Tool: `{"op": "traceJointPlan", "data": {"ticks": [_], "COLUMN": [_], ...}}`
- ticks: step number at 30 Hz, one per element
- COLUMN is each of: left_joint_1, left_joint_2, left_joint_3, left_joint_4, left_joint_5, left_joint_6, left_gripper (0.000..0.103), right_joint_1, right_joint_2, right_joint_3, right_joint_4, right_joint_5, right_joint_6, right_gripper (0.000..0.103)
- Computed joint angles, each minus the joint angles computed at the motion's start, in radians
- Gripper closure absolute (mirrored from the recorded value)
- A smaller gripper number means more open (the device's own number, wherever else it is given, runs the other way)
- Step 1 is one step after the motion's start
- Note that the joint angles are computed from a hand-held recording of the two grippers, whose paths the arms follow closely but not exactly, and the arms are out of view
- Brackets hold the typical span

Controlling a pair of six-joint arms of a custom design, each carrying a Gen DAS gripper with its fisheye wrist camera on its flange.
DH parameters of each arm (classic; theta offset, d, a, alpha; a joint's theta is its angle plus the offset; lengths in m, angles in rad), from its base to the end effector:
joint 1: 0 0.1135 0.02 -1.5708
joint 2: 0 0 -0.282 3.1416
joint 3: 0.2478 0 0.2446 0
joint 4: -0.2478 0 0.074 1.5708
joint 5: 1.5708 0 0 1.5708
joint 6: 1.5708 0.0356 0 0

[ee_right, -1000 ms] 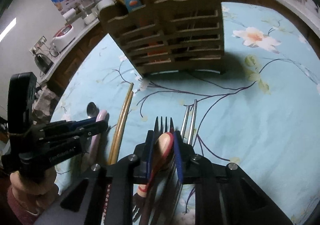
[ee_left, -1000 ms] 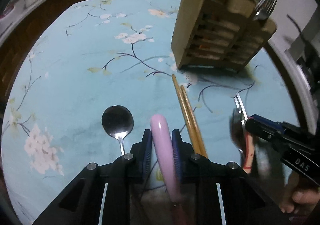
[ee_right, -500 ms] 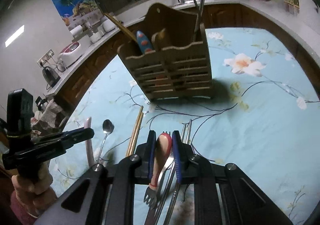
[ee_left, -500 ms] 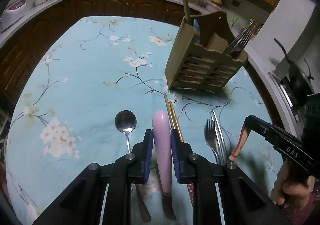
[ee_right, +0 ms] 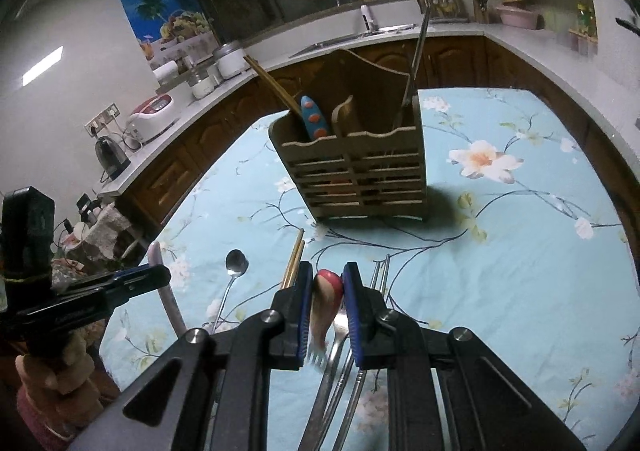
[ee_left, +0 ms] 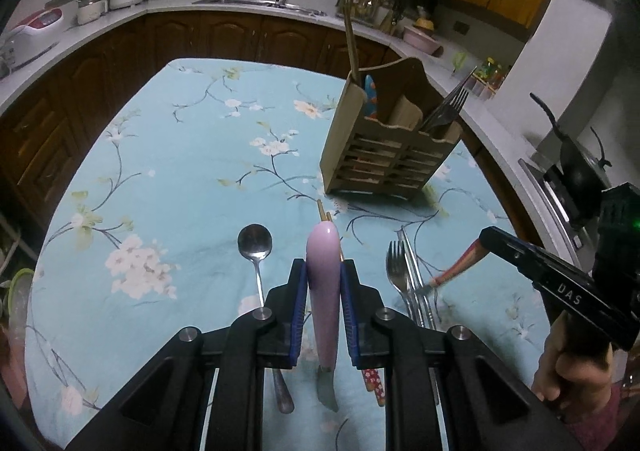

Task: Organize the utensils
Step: 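Lift the knife and fork and carry them above the wooden holder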

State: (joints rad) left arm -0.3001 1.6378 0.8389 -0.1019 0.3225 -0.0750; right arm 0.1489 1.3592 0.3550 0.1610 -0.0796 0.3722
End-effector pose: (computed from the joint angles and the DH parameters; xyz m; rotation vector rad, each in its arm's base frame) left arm 0.2968 -0.1037 0.1823 0.4191 2.4546 -0.5587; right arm 0.2087 0.0342 0.1396 0.2349 2.4266 0.3329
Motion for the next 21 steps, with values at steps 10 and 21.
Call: {"op": "traceJointPlan", "data": {"ticks": [10, 21], "left_joint_1": [0.025, 0.032], "left_joint_2": [-0.046, -0.077], "left_joint_3": [-0.016, 0.007], "left_joint_4": [-0.005, -0.019], "left_joint_5": [0.024, 0.037], "left_joint_6": [0.007, 0.013], "left_gripper": [0.089, 0.089], "right_joint_1": [-0.005, -0.023], "right_joint_2": [-0.060, -0.088], "right_joint_3": [0.004, 0.030], "right_joint_4": [-0.038, -0.069], "right_joint_5": [0.013, 0.014], "right_joint_6": [-0.009, -0.030], "right_gripper": [0.088, 0.088]}}
